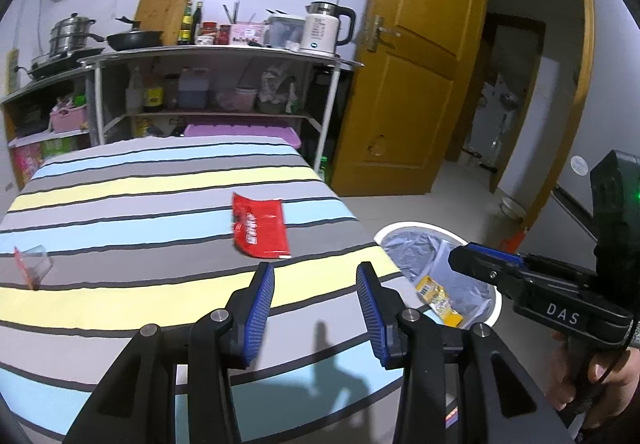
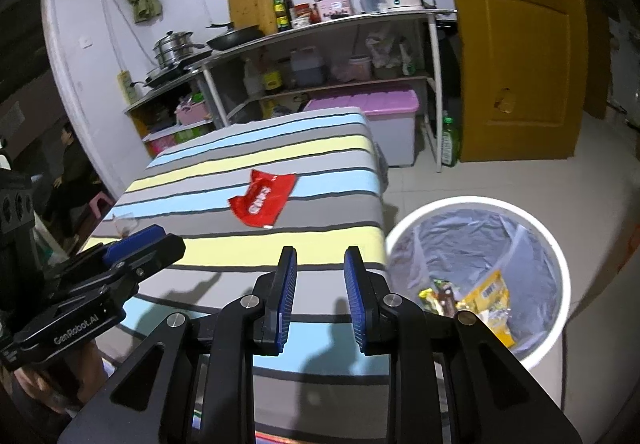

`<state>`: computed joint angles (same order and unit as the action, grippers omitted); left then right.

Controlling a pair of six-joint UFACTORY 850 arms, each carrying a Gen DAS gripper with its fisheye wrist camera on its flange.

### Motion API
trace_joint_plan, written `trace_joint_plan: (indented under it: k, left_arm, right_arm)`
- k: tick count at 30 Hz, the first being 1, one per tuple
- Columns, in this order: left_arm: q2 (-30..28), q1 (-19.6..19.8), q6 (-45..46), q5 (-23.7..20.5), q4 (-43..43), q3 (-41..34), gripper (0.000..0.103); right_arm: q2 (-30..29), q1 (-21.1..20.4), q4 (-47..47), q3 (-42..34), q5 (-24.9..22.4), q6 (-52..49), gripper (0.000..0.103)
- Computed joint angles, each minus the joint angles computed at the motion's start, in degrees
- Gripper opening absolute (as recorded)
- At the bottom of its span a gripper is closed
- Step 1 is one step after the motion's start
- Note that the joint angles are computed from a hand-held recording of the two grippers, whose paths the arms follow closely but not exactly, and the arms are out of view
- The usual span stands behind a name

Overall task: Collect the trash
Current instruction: 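Move both tools back over the table toward the chip bag and cup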

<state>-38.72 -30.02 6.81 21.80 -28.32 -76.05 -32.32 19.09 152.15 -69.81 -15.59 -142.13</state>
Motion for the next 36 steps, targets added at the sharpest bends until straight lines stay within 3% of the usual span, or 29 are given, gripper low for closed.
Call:
trace_joint_plan:
  k: [10,18,23,36]
  left_arm:
    - [2.67,1.61,1.58,4.19,-3.75,4.72,0.042]
    - [4.06,3.66,-0.30,4.20,-3.05,7.08,0.042]
    - [4.68,4.97,-0.91,4.79,-2.87,8.64,0.043]
    - [6.16,9.41,-0.54,6.75,-5.67,12.63,0.051]
  right_arm:
    - [-2.35,2.16,-8.27,-3.51,0.92,6.40,0.025]
    - [-4.91,3.57,-16.43,-7.15,1.62,13.52,0.026]
    - [-6.65,4.21,-21.56,-9.51,1.86,17.98,0.040]
    - [-12.31,6.02,-37.97,-17.65,4.40,33.90,0.041]
